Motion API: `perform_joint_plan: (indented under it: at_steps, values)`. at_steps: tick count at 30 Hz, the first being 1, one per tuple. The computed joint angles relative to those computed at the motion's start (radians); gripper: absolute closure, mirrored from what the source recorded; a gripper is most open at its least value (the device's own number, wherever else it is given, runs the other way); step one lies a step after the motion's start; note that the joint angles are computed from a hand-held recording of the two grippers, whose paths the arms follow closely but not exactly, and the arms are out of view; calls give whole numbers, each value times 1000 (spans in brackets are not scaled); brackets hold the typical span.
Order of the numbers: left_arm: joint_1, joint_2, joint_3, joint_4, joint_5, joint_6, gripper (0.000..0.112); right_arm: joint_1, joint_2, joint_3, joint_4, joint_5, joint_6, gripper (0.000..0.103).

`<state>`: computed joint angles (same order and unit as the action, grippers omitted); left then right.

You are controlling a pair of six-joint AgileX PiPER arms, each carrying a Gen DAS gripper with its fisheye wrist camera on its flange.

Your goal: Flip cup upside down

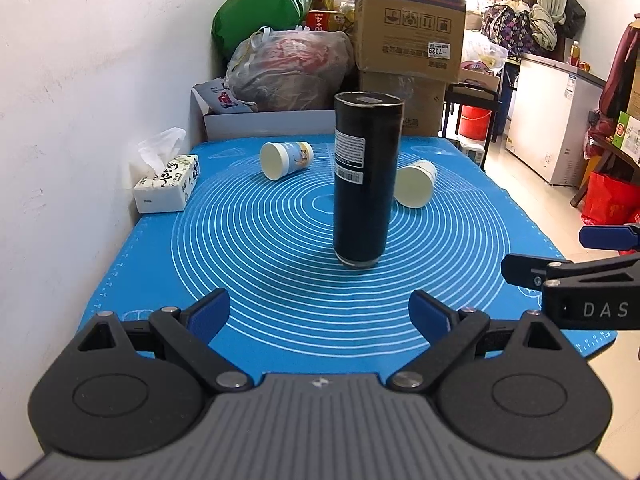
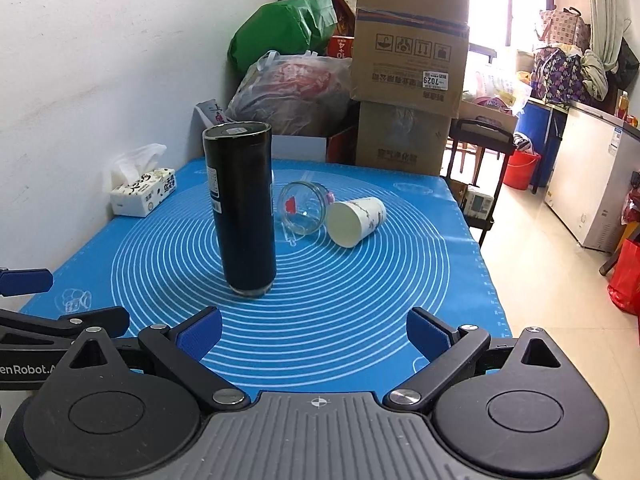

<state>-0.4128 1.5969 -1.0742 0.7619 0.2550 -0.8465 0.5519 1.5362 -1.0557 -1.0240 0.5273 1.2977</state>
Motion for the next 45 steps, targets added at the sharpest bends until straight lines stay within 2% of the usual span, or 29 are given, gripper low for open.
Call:
perform_joint_plan:
  at_steps: [7,26,45]
  values:
    - [-27,-23,29,48,4,-67,17,6,-35,41,0,4,11,3]
    - [-44,-43,58,86,0,-110,17,25,-81,95,-5,23,39,3]
    - [-49,-31,46,44,11,-62,17,14,-90,104,15,6,21,3]
